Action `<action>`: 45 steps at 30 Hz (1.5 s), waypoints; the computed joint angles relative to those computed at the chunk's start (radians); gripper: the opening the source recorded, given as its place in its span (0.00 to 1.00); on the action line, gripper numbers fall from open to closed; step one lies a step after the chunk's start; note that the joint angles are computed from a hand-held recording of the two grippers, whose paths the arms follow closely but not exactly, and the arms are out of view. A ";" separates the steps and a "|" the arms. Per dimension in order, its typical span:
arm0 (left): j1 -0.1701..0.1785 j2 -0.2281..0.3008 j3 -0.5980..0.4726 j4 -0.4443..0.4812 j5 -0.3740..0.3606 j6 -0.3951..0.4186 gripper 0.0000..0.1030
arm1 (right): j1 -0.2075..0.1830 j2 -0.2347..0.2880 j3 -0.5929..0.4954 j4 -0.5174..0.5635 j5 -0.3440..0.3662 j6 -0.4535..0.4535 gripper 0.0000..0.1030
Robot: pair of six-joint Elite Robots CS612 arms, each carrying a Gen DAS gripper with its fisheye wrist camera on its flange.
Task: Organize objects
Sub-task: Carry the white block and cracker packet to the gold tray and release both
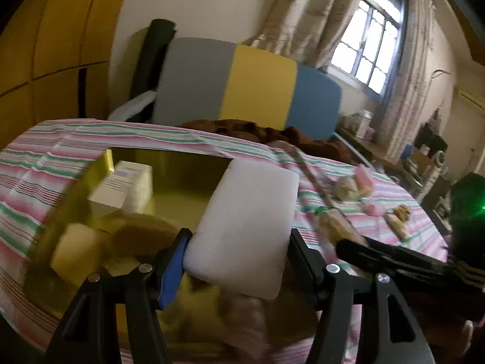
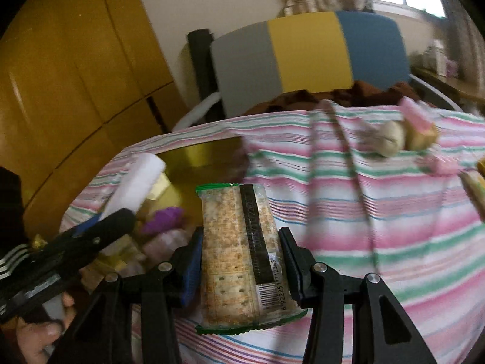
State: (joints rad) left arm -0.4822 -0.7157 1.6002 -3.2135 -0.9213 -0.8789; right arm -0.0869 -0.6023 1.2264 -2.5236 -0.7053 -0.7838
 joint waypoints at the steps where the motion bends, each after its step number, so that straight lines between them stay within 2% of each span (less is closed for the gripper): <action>1: 0.008 -0.004 0.002 0.015 -0.005 -0.006 0.62 | 0.006 -0.004 0.003 0.007 0.002 -0.012 0.47; 6: 0.049 -0.015 -0.004 0.077 -0.042 -0.038 0.62 | 0.039 -0.017 0.000 0.046 -0.006 -0.042 0.47; 8: 0.070 -0.013 -0.019 0.108 -0.080 -0.045 0.63 | 0.055 -0.015 -0.013 0.058 -0.021 -0.030 0.47; 14: 0.117 -0.002 -0.057 0.183 -0.176 -0.077 0.63 | 0.105 0.032 -0.122 0.135 -0.068 0.064 0.47; 17: 0.132 0.007 -0.076 0.215 -0.201 -0.101 0.63 | 0.123 0.073 -0.202 0.193 -0.079 0.151 0.48; 20: 0.145 0.015 -0.095 0.250 -0.225 -0.119 0.63 | 0.128 0.112 -0.274 0.248 -0.065 0.239 0.55; 22: 0.151 0.019 -0.106 0.266 -0.242 -0.126 0.63 | 0.126 0.116 -0.281 0.251 -0.071 0.289 0.57; 25: 0.162 0.030 -0.127 0.274 -0.273 -0.127 0.64 | 0.107 0.100 -0.241 0.230 -0.009 0.283 0.60; 27: 0.162 0.029 -0.135 0.301 -0.269 -0.137 0.67 | 0.097 0.078 -0.194 0.181 0.001 0.251 0.62; 29: 0.160 0.023 -0.123 0.269 -0.252 -0.138 0.80 | 0.085 0.060 -0.156 0.155 0.017 0.203 0.62; 31: 0.156 0.016 -0.109 0.239 -0.228 -0.147 0.85 | 0.078 0.053 -0.139 0.139 0.026 0.182 0.62; 38: 0.116 -0.022 -0.062 0.290 -0.089 -0.186 0.85 | 0.044 0.036 -0.086 0.090 0.066 0.182 0.62; 45: 0.079 -0.033 -0.029 0.246 -0.071 -0.193 0.85 | 0.026 0.023 -0.051 0.087 0.021 0.143 0.62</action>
